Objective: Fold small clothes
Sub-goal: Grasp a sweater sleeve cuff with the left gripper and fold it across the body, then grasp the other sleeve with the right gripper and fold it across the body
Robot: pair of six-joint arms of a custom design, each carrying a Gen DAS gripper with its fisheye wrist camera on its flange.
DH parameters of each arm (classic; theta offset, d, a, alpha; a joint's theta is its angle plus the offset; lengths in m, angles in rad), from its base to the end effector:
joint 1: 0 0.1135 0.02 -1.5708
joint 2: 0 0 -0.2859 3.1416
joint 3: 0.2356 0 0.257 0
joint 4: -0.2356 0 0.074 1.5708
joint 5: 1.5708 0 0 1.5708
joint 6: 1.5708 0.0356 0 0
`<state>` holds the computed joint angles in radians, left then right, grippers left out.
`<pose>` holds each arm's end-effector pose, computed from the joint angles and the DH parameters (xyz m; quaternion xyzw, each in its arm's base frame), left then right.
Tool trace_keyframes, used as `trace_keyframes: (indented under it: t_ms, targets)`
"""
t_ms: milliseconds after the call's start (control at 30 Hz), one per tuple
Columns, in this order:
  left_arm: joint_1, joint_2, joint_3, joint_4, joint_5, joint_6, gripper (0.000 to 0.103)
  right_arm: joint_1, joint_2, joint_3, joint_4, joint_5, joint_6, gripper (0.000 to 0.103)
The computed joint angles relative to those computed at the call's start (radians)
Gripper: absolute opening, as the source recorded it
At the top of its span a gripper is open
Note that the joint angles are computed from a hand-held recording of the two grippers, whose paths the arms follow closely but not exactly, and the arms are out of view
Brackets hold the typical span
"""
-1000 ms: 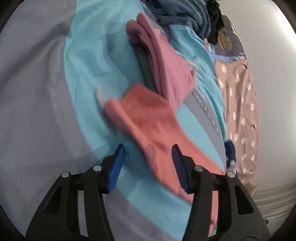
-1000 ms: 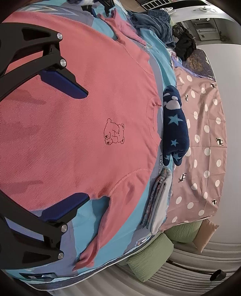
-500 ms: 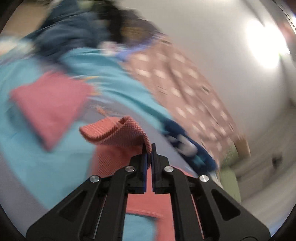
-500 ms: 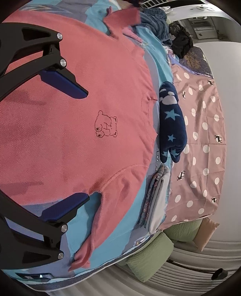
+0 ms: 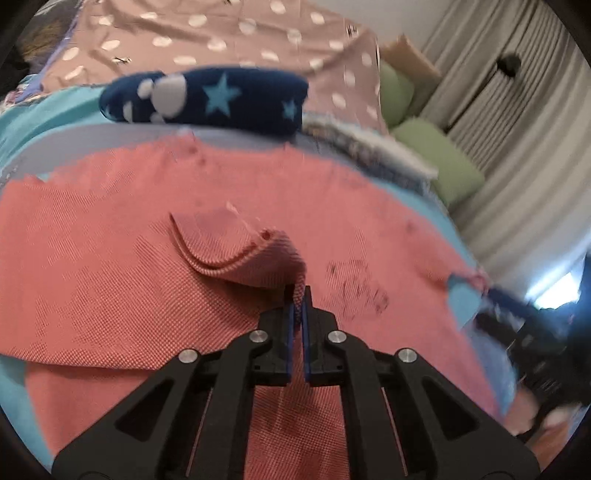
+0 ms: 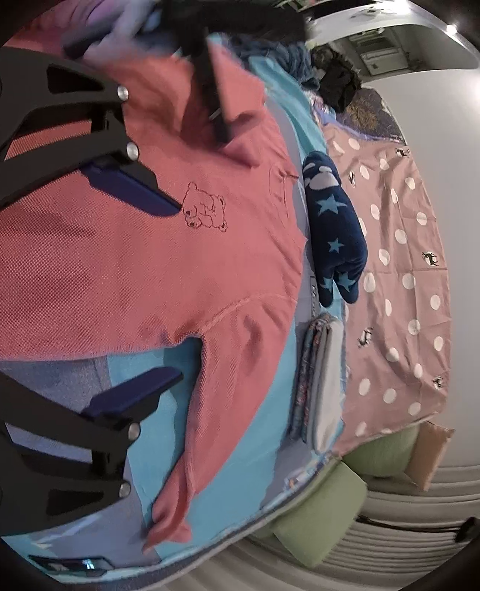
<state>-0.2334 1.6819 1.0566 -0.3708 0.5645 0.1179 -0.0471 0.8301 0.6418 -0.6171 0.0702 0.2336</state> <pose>0.3322 -0.0986 0.2126 0.2387 0.8931 -0.2824 0.2563 0.1594 -0.0100 0.2577 0.1427 0.9161 0.0023 0.3746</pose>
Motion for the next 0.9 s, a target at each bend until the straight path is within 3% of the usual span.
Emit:
trace_keyframes:
  t_ms: [67, 133, 200, 300, 600, 700, 733, 767, 833, 900]
  targets:
    - [0.000, 0.001, -0.013, -0.002, -0.001, 0.008, 0.008, -0.056, 0.037, 0.017, 0.011, -0.096, -0.023, 0.070]
    - [0.021, -0.017, -0.022, -0.013, 0.018, 0.023, 0.023, -0.053, 0.075, 0.037, 0.022, -0.133, -0.027, 0.066]
    - [0.040, -0.074, -0.067, -0.005, 0.008, 0.048, 0.046, -0.004, 0.122, 0.063, 0.038, -0.134, -0.029, 0.064]
    - [0.083, -0.162, -0.120, -0.019, -0.021, 0.113, 0.056, 0.092, 0.176, 0.098, 0.059, -0.100, -0.047, 0.063]
    - [0.341, -0.215, -0.147, -0.021, -0.129, 0.140, 0.060, 0.381, 0.518, 0.258, 0.161, -0.022, -0.134, 0.064]
    - [0.364, -0.217, -0.168, 0.046, -0.248, 0.146, 0.064, 0.405, 0.640, 0.323, 0.172, 0.062, -0.137, 0.063]
    - [0.365, -0.205, -0.169, 0.064, -0.277, 0.148, 0.064, 0.395, 0.671, 0.341, 0.175, 0.084, -0.127, 0.043]
    - [0.365, -0.198, -0.169, 0.073, -0.296, 0.148, 0.065, 0.364, 0.676, 0.348, 0.170, 0.052, -0.113, 0.005]
    - [0.367, -0.158, -0.157, 0.080, -0.348, 0.129, 0.065, 0.254, 0.626, 0.312, 0.191, -0.081, -0.014, 0.002]
    - [0.381, -0.119, -0.139, 0.068, -0.337, 0.110, 0.065, 0.121, 0.538, 0.246, 0.204, -0.218, 0.054, 0.002]
